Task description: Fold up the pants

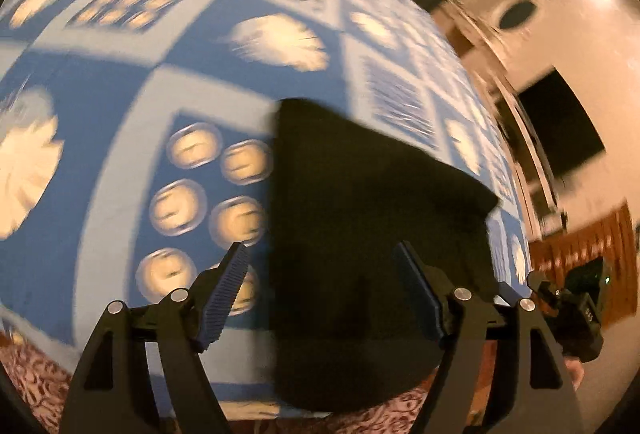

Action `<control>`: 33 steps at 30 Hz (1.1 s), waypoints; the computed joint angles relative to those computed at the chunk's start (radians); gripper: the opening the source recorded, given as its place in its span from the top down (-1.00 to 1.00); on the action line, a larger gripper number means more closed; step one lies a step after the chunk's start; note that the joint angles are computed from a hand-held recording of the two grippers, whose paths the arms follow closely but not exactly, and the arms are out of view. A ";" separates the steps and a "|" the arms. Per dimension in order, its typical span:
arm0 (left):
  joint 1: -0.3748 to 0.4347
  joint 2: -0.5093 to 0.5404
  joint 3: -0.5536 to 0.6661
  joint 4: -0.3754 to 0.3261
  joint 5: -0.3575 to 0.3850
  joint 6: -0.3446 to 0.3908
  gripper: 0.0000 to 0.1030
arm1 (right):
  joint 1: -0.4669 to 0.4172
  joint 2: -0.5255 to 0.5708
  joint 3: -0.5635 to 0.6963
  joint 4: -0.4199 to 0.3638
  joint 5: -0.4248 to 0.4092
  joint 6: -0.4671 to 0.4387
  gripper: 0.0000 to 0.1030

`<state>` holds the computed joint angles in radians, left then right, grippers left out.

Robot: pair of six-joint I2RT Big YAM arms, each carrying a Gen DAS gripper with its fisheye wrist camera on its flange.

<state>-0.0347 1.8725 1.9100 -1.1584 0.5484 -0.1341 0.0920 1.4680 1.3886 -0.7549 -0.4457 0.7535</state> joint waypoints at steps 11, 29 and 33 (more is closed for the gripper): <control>0.051 -0.011 -0.090 0.015 0.041 0.039 -0.45 | 0.021 0.108 0.051 -0.020 -0.031 0.031 0.19; 0.063 -0.004 -0.096 0.011 0.090 0.035 -0.45 | 0.014 0.020 0.033 0.029 -0.031 0.050 0.74; 0.055 -0.006 -0.096 0.004 0.105 0.055 -0.45 | -0.001 -0.005 0.010 0.029 -0.023 0.050 0.75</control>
<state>0.0207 1.8661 1.8136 -1.1547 0.6529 -0.0793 0.0907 1.4631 1.3991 -0.7262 -0.4692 0.8030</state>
